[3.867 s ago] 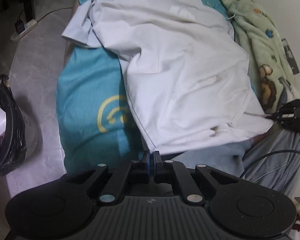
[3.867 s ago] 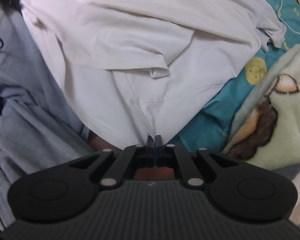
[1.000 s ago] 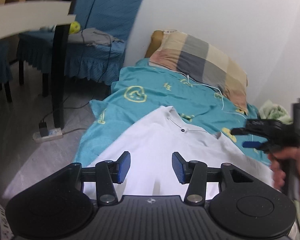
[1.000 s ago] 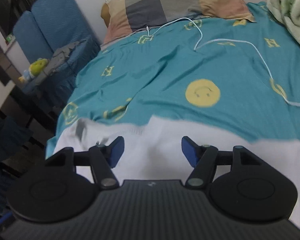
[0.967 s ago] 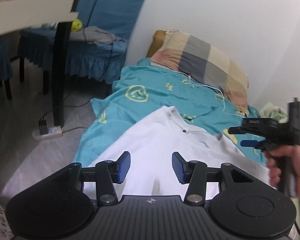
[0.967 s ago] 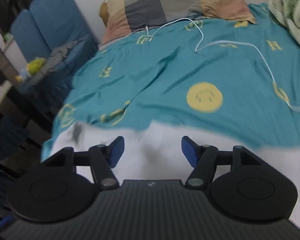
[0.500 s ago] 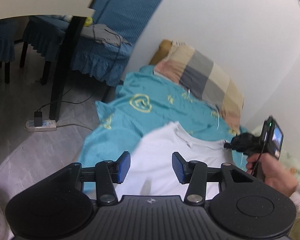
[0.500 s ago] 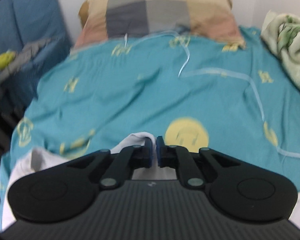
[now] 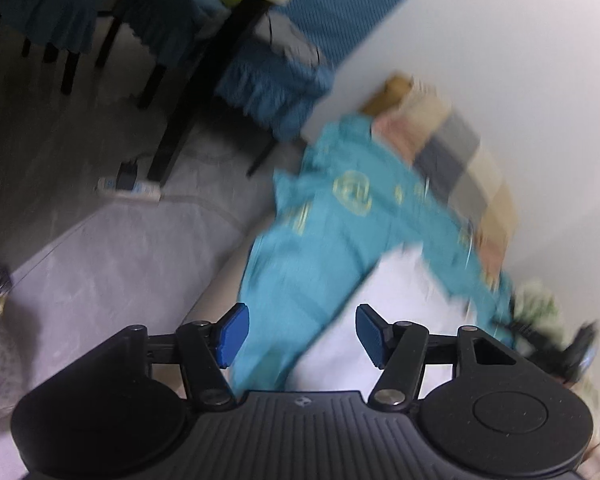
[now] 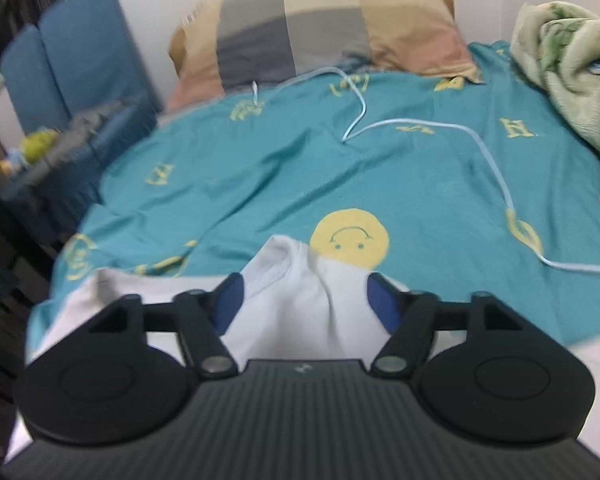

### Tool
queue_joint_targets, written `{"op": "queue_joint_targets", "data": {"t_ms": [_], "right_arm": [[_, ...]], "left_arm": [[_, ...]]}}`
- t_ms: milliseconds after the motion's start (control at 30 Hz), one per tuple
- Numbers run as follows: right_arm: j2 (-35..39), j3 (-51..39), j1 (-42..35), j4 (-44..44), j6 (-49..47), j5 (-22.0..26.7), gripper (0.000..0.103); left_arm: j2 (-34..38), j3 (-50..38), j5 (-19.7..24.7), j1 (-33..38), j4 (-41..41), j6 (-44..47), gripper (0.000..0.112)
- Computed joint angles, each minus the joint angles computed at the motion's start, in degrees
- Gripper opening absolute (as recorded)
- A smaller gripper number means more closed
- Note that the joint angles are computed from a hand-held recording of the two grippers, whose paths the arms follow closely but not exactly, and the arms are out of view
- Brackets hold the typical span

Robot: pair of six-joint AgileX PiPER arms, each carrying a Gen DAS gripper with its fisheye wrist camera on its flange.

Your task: Fold clothes

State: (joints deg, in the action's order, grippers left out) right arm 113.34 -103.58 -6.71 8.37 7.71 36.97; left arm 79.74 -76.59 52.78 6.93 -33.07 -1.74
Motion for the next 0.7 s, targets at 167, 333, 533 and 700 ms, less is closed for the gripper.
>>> {"op": "queue_joint_targets", "data": {"t_ms": [167, 333, 533, 700], "right_arm": [[-23.71, 25.20, -1.59, 3.68, -1.51, -0.03, 0.070], [-49.06, 44.48, -4.71, 10.76, -0.51, 5.49, 0.070], [-63.65, 52.94, -5.07, 9.20, 5.35, 9.53, 0.073], [-66.20, 53.60, -5.06, 9.47, 4.08, 8.26, 0.072]], "left_arm": [[-3.97, 3.17, 7.22, -0.84, 0.11, 8.52, 0.062], [-4.52, 3.48, 6.54, -8.53, 7.55, 9.09, 0.046], [-4.49, 1.60, 5.72, -14.14, 16.46, 1.36, 0.003], [-1.91, -13.90, 13.36, -11.39, 10.54, -2.60, 0.003]]}}
